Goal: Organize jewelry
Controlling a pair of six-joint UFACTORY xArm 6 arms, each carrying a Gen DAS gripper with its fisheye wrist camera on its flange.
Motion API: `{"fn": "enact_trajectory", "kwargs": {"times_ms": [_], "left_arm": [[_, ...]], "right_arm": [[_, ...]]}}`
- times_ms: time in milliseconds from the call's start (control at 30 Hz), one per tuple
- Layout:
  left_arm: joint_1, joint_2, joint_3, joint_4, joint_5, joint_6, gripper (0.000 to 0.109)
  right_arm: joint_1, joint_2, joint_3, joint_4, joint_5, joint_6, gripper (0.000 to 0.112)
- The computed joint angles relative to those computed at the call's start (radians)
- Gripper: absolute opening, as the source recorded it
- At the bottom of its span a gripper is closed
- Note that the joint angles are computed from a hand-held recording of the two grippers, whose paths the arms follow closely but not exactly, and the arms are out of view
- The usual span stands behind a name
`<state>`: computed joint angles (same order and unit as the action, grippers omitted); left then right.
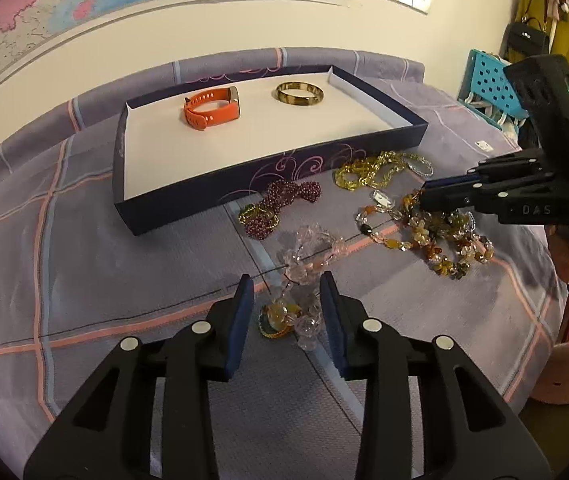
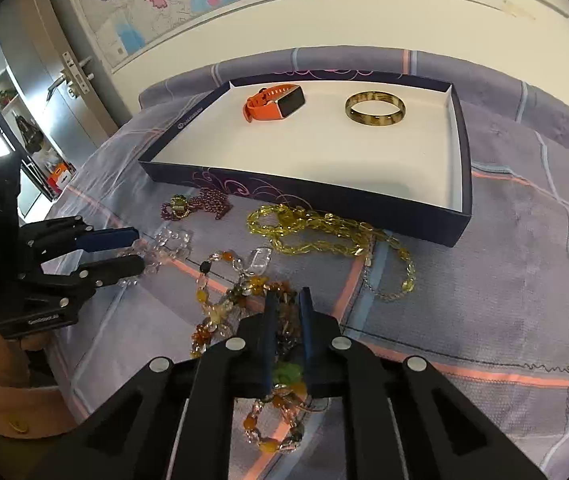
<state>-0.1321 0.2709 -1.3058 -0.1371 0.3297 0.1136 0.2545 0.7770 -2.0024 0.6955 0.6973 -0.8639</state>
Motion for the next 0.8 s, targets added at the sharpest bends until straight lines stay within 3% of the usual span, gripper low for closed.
{"fn": "enact_trajectory", "kwargs": {"times_ms": [33, 200, 333, 500, 600, 633, 800], "left_arm": [[-0.002, -0.002, 0.001, -0.015, 0.002, 0.018, 0.024], [-0.009, -0.016, 0.014, 0.004, -0.011, 0.022, 0.010], [-0.016, -0.040, 0.029, -0.122, -0.033, 0.120, 0.010], [-0.003, -0.067, 0.003, -0.501, 0.008, 0.389, 0.010], [0.016, -0.076, -0.022, -0.636, 0.044, 0.470, 0.005], [0.023, -0.076, -0.034, -0.662, 0.060, 0.483, 0.001], [0.033, -0.078, -0.066, -0.700, 0.061, 0.509, 0.001]], "right_arm": [[-0.001, -0.012, 0.014, 0.015, 0.001, -0.017, 0.009], [0.006, -0.120, 0.140, 0.130, -0.052, -0.155, 0.009], [0.014, -0.189, 0.205, 0.210, -0.075, -0.257, 0.009], [0.011, -0.213, 0.218, 0.261, -0.071, -0.298, 0.009], [0.009, -0.218, 0.220, 0.272, -0.068, -0.303, 0.009], [0.007, -0.218, 0.220, 0.277, -0.067, -0.306, 0.009], [0.004, -0.225, 0.218, 0.307, -0.058, -0.327, 0.009]]}}
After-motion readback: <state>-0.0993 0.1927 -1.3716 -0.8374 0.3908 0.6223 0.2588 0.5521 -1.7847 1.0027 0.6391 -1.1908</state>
